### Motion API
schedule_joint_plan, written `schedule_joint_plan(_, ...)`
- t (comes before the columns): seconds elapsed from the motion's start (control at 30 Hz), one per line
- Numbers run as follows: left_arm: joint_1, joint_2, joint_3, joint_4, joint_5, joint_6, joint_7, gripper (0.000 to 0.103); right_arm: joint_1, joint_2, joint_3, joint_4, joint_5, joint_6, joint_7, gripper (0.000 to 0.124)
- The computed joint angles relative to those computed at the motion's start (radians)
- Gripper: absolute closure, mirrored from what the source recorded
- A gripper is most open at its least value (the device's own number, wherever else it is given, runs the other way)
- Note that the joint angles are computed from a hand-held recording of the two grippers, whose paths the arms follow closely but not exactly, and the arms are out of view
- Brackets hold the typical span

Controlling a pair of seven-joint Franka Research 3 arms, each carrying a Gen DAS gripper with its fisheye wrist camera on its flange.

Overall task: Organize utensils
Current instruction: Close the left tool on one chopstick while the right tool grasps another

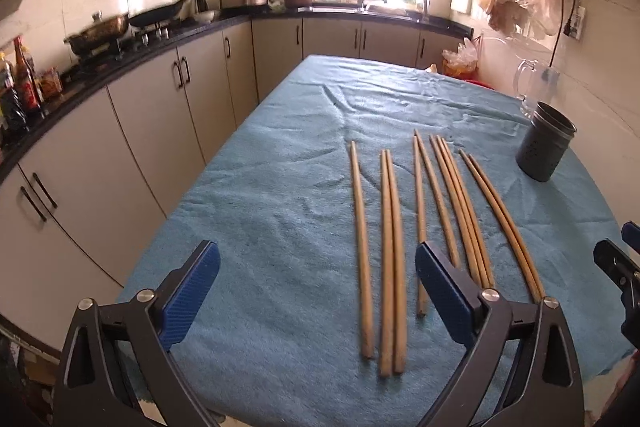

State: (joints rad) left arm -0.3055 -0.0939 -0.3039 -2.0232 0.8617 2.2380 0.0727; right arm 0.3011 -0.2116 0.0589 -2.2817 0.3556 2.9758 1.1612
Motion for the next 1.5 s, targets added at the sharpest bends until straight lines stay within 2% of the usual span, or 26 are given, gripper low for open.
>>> schedule_joint_plan(0.03,0.005,-0.006,0.010,-0.004,-0.020,0.018,0.014,0.017,0.009,0.010,-0.010,0.020,0.009,-0.023,-0.017,0.047)
schedule_joint_plan(0.17,0.030,-0.013,0.040,-0.005,-0.117,0.074,0.101,0.025,0.012,0.069,-0.030,0.134,0.055,-0.154,-0.065,0.065)
schedule_joint_plan(0.23,0.045,-0.016,0.059,-0.011,-0.202,0.118,0.163,0.041,0.004,0.100,-0.031,0.189,0.083,-0.222,-0.073,0.077)
schedule_joint_plan(0.27,0.051,-0.014,0.069,-0.013,-0.254,0.141,0.207,0.044,-0.003,0.122,-0.030,0.226,0.091,-0.272,-0.067,0.083)
schedule_joint_plan(0.3,0.058,-0.011,0.085,-0.017,-0.329,0.177,0.268,0.049,-0.008,0.143,-0.029,0.261,0.105,-0.317,-0.067,0.084)
schedule_joint_plan(0.33,0.064,-0.006,0.091,-0.019,-0.377,0.200,0.307,0.049,-0.014,0.161,-0.027,0.290,0.120,-0.349,-0.069,0.084)
schedule_joint_plan(0.37,0.069,-0.001,0.097,-0.018,-0.426,0.219,0.350,0.050,-0.020,0.185,-0.024,0.325,0.122,-0.379,-0.060,0.086)
schedule_joint_plan(0.43,0.079,0.017,0.107,-0.007,-0.529,0.250,0.442,0.057,-0.031,0.230,-0.015,0.389,0.096,-0.431,-0.024,0.095)
schedule_joint_plan(0.53,0.094,0.059,0.117,0.037,-0.676,0.252,0.566,0.066,-0.043,0.310,-0.009,0.503,0.082,-0.530,0.022,0.097)
schedule_joint_plan(0.6,0.107,0.100,0.119,0.086,-0.744,0.227,0.628,0.069,-0.049,0.351,-0.004,0.562,0.071,-0.575,0.046,0.097)
schedule_joint_plan(0.73,0.128,0.186,0.115,0.191,-0.797,0.162,0.692,0.078,-0.050,0.420,-0.001,0.664,0.021,-0.635,0.099,0.099)
schedule_joint_plan(0.8,0.138,0.222,0.111,0.230,-0.830,0.145,0.722,0.083,-0.049,0.461,-0.001,0.723,-0.001,-0.677,0.130,0.105)
schedule_joint_plan(0.9,0.144,0.269,0.108,0.285,-0.835,0.124,0.741,0.083,-0.044,0.517,-0.003,0.798,-0.034,-0.727,0.171,0.106)
schedule_joint_plan(1.2,0.127,0.377,0.113,0.436,-0.763,0.016,0.714,0.083,-0.020,0.647,-0.013,0.958,-0.130,-0.805,0.258,0.107)
schedule_joint_plan(1.33,0.126,0.390,0.114,0.461,-0.746,-0.011,0.716,0.087,-0.011,0.698,-0.018,1.027,-0.163,-0.845,0.284,0.107)
schedule_joint_plan(1.5,0.131,0.417,0.114,0.502,-0.749,-0.040,0.734,0.087,0.005,0.756,-0.028,1.107,-0.207,-0.896,0.309,0.110)
